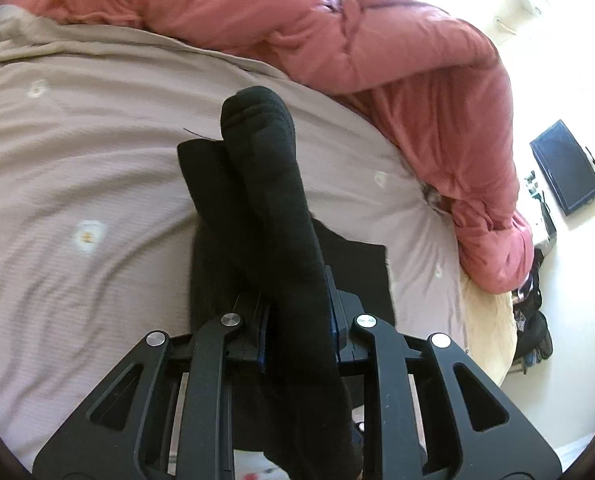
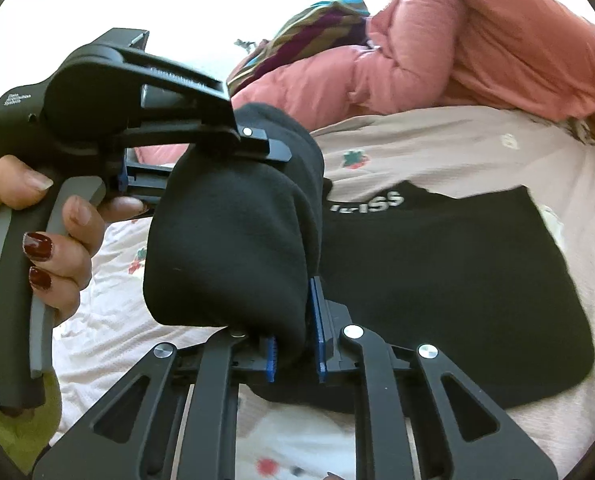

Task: Fold small clothes
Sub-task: 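Lift the grasped edge and fold it over the shirt with both tools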

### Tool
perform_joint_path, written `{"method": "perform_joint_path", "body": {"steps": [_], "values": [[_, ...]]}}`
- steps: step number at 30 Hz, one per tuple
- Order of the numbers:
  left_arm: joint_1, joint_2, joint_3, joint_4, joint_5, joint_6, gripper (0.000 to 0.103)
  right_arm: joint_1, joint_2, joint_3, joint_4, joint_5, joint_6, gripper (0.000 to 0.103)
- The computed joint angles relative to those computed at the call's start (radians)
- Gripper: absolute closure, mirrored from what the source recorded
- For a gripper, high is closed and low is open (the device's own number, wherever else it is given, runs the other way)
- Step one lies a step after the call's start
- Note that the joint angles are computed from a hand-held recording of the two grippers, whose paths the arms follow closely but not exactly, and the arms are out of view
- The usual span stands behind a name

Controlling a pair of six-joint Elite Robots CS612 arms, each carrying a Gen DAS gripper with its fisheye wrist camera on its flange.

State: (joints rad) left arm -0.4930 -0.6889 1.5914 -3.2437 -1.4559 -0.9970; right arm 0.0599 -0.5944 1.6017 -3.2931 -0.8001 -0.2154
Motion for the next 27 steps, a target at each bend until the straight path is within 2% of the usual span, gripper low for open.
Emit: {"method": "perform_joint_path", "body": {"steps": [9,18,20,21,23,24,27], "values": [[-0.037,0.059,-0.118,0.1,-0.009,0.038,0.09,-0.05,0.01,0.004,0.044,0.004,0.024,0.094],[-0.05,0.103,-0.199,0.193,-0.011,0.067,0.088,-0.069,0.026,-0.012,0.087,-0.008,0.041,0.094],[-0.047,0.117,-0.206,0.162,-0.028,0.053,0.081,-0.071,0.028,-0.014,0.094,-0.016,0.048,0.093],[-0.042,0.132,-0.21,0.103,-0.071,0.029,0.073,-0.072,0.028,-0.013,0.1,-0.022,0.052,0.093],[-0.034,0.15,-0.2,-0.028,-0.134,-0.012,0.064,-0.077,0.031,-0.014,0.098,-0.036,0.067,0.092],[-0.032,0.149,-0.185,-0.075,-0.139,-0.026,0.064,-0.078,0.032,-0.016,0.094,-0.043,0.074,0.092],[-0.036,0.122,-0.132,-0.084,-0.078,-0.024,0.064,-0.094,0.034,-0.017,0.122,-0.038,0.101,0.09]]}}
